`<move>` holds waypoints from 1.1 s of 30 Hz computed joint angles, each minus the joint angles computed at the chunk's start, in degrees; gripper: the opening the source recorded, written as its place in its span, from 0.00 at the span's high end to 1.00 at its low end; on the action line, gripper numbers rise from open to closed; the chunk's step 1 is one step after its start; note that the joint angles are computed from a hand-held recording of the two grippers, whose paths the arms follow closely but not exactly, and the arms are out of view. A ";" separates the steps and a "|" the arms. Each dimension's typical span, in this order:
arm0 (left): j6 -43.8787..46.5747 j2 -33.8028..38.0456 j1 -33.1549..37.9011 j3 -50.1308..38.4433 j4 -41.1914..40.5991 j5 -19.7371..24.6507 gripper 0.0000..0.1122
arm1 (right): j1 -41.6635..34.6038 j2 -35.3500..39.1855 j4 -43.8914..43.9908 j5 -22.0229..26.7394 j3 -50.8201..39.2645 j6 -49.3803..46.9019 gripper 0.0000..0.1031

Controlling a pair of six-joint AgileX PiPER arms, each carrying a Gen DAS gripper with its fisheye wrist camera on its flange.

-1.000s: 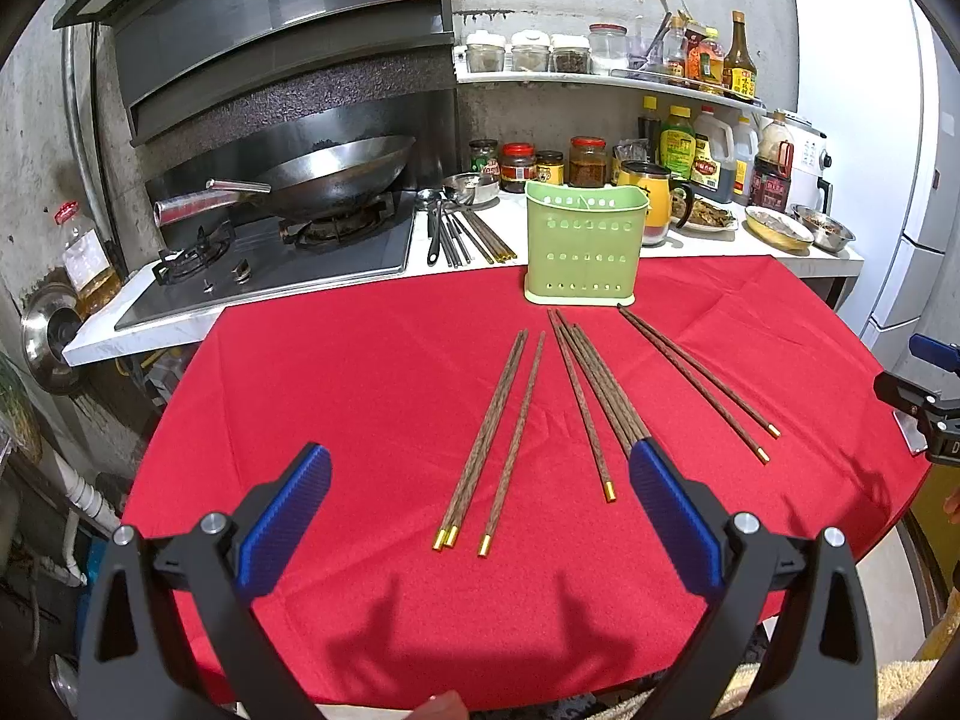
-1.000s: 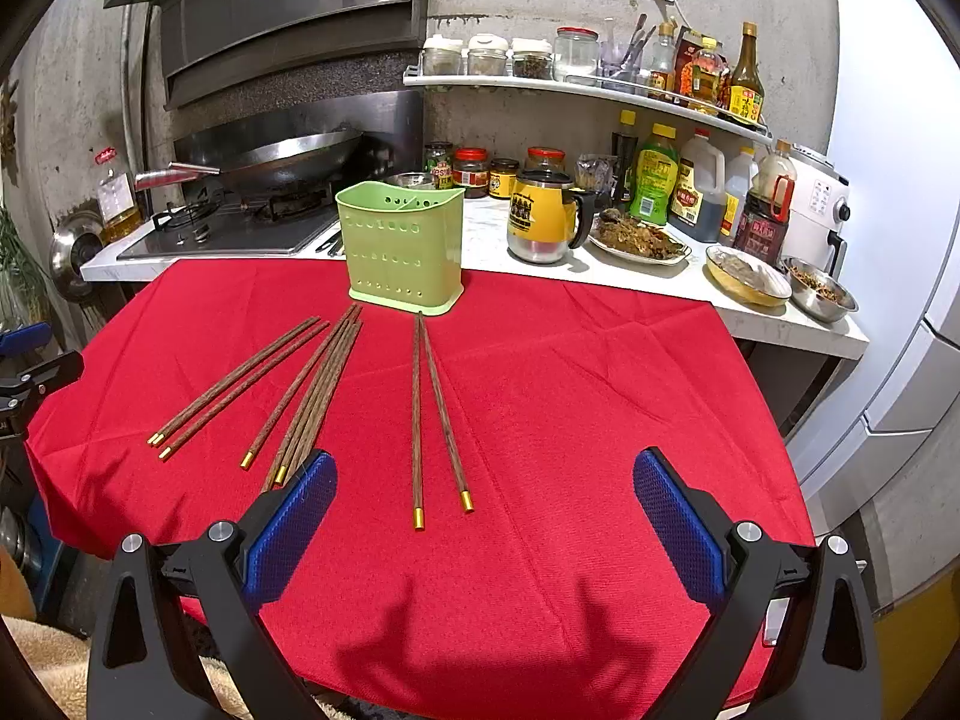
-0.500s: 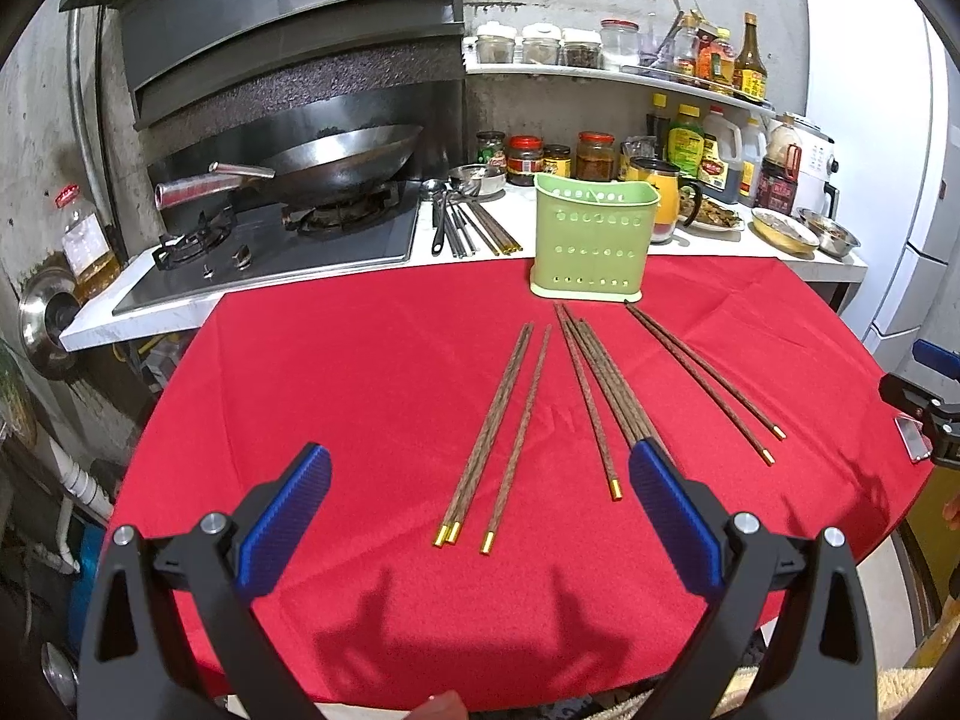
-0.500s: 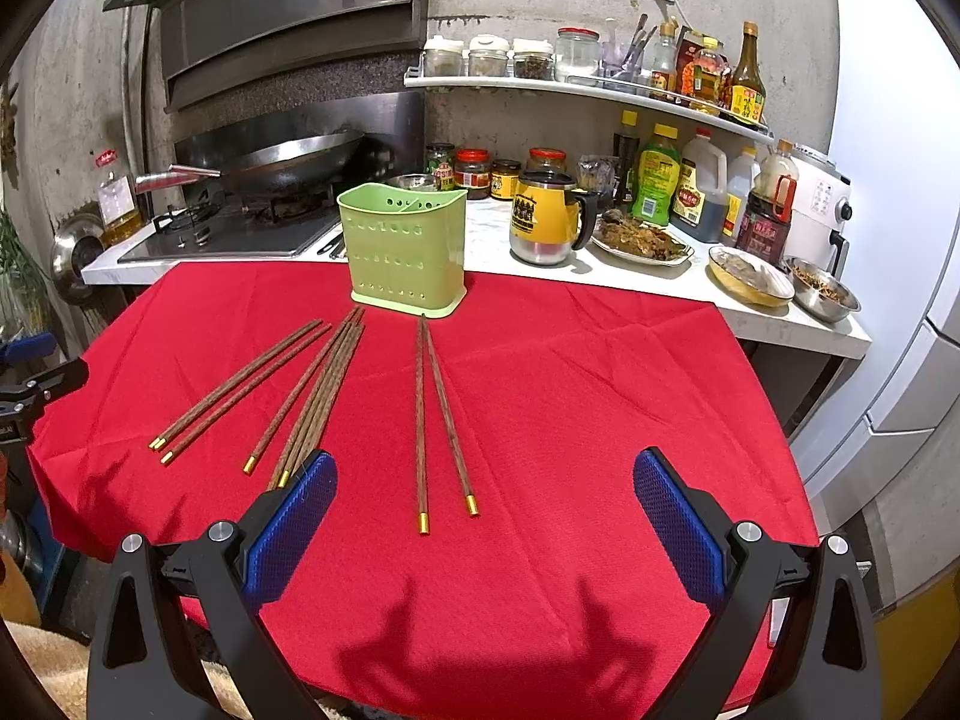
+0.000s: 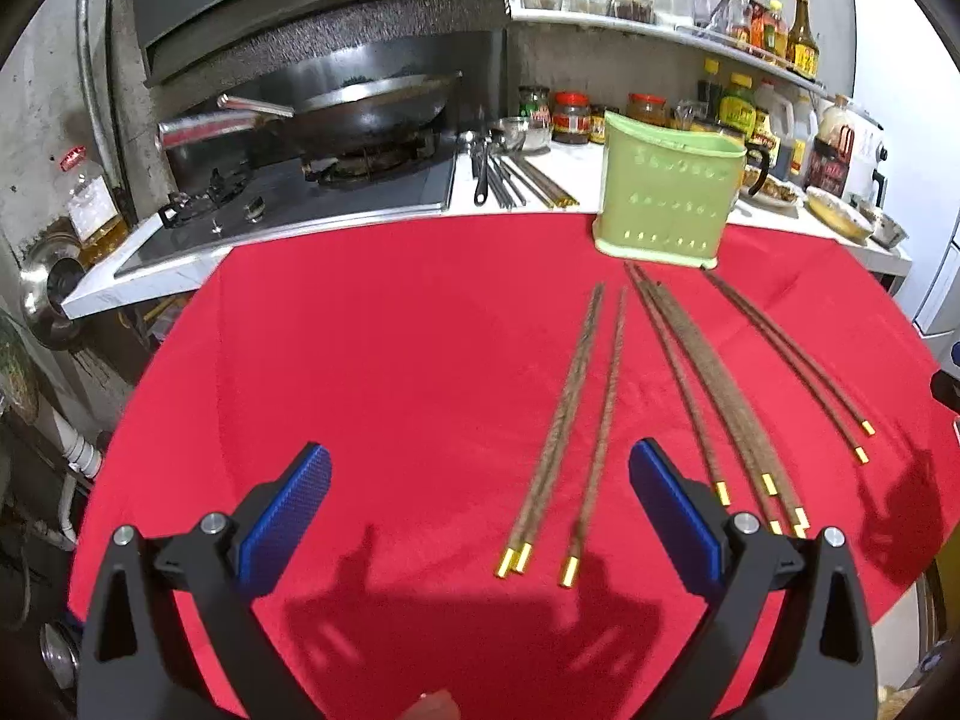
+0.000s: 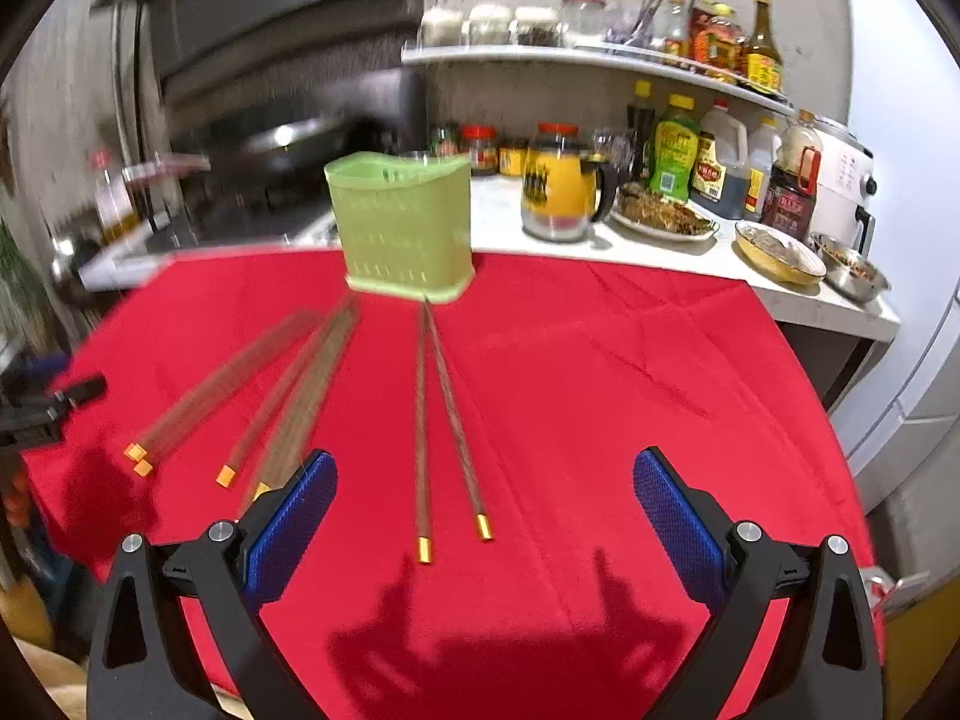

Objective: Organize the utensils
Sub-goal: 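Lower the left tool toward one chopstick while the right tool approaches another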

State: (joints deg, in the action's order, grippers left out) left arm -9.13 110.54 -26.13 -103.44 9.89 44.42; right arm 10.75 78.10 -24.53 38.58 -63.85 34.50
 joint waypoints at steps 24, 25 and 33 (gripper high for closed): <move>14.09 14.62 4.54 -13.92 -10.26 7.15 0.13 | -4.56 10.59 5.78 -3.59 -2.58 -4.07 0.11; 14.69 14.99 4.68 -14.44 -10.78 7.41 0.13 | -4.70 10.74 6.08 -3.62 -2.64 -4.49 0.12; 14.53 18.58 5.55 -20.69 -11.00 10.65 0.13 | -6.51 12.89 12.20 -4.44 -3.54 -11.35 0.39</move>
State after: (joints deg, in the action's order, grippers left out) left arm 5.40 129.12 -20.58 -124.13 -1.11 55.07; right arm 4.24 90.98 -12.34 34.13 -67.38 23.15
